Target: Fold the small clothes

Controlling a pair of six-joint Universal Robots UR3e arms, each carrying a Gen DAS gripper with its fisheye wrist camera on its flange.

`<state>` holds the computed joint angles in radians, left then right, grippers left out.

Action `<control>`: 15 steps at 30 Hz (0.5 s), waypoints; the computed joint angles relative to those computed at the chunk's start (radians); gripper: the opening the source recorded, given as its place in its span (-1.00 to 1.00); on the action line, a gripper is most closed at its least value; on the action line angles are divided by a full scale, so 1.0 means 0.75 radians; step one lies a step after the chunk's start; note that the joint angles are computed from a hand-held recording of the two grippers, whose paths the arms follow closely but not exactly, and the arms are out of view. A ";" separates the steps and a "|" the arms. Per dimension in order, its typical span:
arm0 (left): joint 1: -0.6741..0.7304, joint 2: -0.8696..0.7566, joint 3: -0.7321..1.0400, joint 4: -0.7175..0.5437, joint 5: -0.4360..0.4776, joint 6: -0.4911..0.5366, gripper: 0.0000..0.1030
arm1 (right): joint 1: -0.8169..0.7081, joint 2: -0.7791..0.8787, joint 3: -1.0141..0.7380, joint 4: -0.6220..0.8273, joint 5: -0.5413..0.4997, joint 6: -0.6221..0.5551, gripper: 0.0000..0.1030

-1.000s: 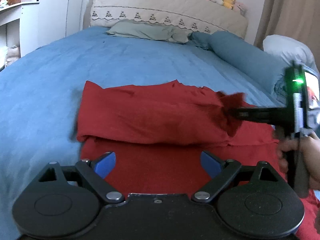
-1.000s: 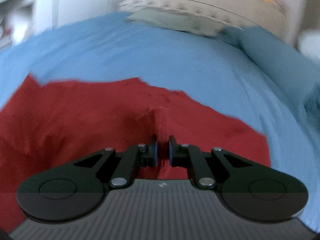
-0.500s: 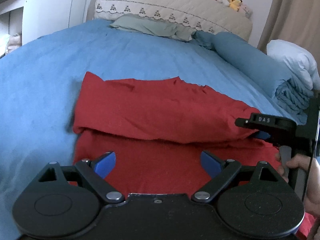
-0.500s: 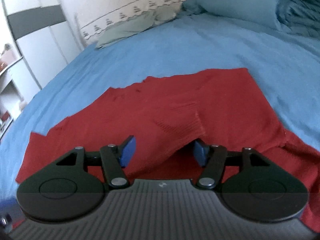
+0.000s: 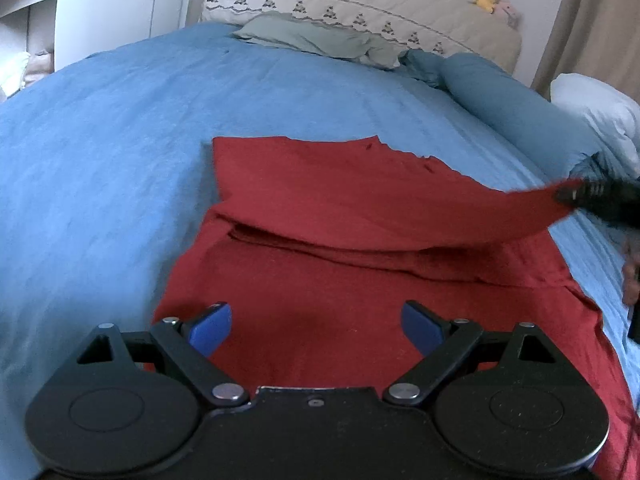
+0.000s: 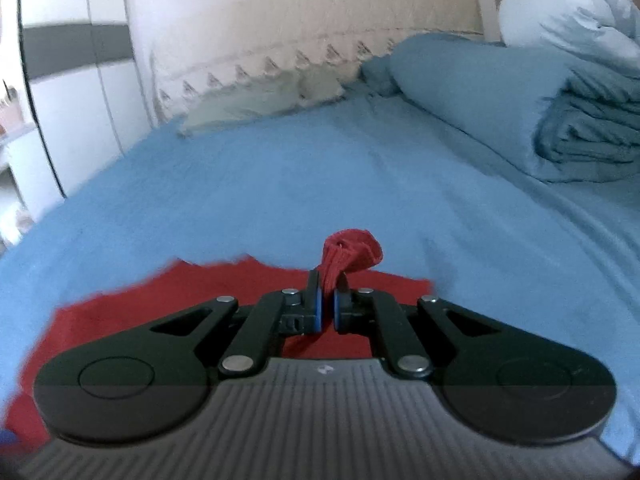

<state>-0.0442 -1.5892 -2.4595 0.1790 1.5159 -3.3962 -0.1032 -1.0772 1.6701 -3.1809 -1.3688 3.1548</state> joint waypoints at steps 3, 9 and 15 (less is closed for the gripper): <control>-0.005 -0.009 0.011 -0.013 0.014 -0.002 0.83 | -0.031 0.055 0.028 0.002 -0.012 -0.047 -0.60; -0.021 -0.031 0.029 -0.017 0.055 -0.012 0.83 | -0.040 0.073 0.083 0.004 -0.045 -0.055 -0.10; -0.024 -0.139 0.089 0.152 0.091 0.057 0.83 | 0.009 -0.006 0.351 -0.461 -0.096 -0.035 1.00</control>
<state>-0.0621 -1.6935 -2.3927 0.2927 1.5844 -3.3537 -0.0962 -1.0816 1.9334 -3.5267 -1.4406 3.1289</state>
